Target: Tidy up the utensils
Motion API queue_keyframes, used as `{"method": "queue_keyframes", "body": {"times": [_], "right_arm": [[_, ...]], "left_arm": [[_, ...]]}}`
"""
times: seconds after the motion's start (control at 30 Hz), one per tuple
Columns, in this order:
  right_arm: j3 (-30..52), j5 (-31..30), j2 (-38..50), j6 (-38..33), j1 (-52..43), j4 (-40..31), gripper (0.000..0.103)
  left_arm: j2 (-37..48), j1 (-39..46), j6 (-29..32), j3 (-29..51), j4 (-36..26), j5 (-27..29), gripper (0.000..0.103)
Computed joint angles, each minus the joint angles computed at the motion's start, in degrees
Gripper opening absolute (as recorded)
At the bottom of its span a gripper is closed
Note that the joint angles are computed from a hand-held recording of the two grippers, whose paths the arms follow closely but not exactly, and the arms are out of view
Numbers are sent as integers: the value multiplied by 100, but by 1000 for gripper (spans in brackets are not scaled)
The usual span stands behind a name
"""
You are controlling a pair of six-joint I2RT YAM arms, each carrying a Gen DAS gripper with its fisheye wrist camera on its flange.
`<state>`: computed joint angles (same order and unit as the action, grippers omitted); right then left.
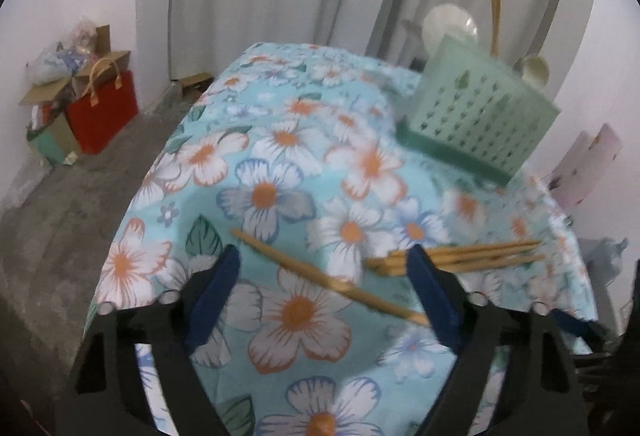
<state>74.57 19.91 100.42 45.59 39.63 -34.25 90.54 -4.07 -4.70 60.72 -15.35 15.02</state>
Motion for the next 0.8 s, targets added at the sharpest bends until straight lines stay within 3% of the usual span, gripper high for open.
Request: {"method": "queue_keyframes", "body": {"times": [0.13, 0.27, 0.5, 0.8], "right_arm": [[18, -7, 8, 3, -1, -8, 95], [45, 7, 26, 13, 9, -29, 95], [26, 21, 28, 16, 19, -11, 95], [64, 37, 66, -12, 12, -42, 95]], "left_arm": [[401, 403, -478, 505, -549, 921, 55], [931, 700, -992, 931, -1114, 1424, 38], [1473, 1232, -2087, 989, -804, 2771, 23], [1673, 1182, -2319, 1086, -660, 2807, 12]]}}
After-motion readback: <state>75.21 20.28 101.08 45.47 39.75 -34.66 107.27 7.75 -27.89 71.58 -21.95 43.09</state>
